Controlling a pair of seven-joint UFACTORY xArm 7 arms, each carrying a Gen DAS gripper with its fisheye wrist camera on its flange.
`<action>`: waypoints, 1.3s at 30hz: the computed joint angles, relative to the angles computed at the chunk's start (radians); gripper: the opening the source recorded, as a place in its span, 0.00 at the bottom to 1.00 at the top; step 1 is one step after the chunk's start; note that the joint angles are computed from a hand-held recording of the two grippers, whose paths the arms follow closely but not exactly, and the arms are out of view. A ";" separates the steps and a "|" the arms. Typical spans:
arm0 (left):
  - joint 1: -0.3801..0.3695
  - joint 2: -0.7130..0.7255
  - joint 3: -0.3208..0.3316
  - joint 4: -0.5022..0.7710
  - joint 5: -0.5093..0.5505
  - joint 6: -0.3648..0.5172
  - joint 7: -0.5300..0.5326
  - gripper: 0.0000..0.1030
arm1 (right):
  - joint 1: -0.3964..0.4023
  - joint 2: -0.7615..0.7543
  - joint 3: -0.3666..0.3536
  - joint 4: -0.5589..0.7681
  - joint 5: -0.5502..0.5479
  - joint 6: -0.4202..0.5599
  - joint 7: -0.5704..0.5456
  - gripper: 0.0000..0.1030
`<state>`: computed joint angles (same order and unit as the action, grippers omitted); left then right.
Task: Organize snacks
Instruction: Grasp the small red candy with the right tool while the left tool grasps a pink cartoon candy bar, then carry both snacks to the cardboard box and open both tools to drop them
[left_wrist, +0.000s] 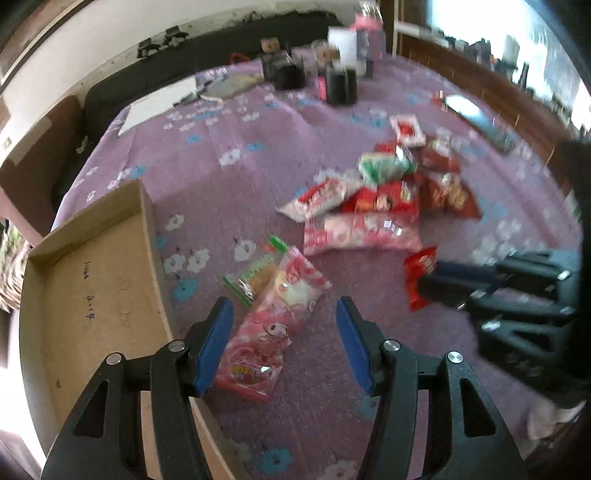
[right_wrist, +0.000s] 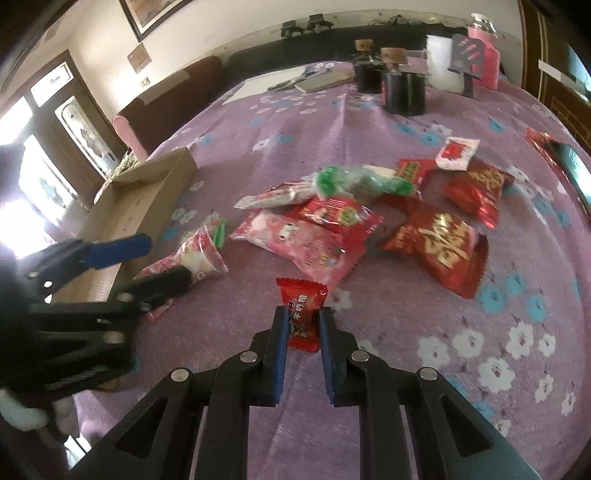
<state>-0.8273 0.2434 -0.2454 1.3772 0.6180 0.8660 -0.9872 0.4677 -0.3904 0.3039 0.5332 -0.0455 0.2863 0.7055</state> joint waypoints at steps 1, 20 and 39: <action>-0.004 0.021 -0.003 0.022 -0.006 0.032 0.017 0.46 | 0.010 -0.009 -0.011 -0.008 0.010 -0.003 -0.009 0.16; 0.188 -0.390 -0.034 -0.290 -0.299 -0.267 0.010 0.22 | 0.176 -0.075 -0.130 0.035 0.166 -0.096 -0.173 0.15; 0.432 -0.268 0.037 -0.365 -0.452 -0.398 0.109 0.23 | 0.336 0.725 -0.243 0.888 0.173 0.111 -0.283 0.15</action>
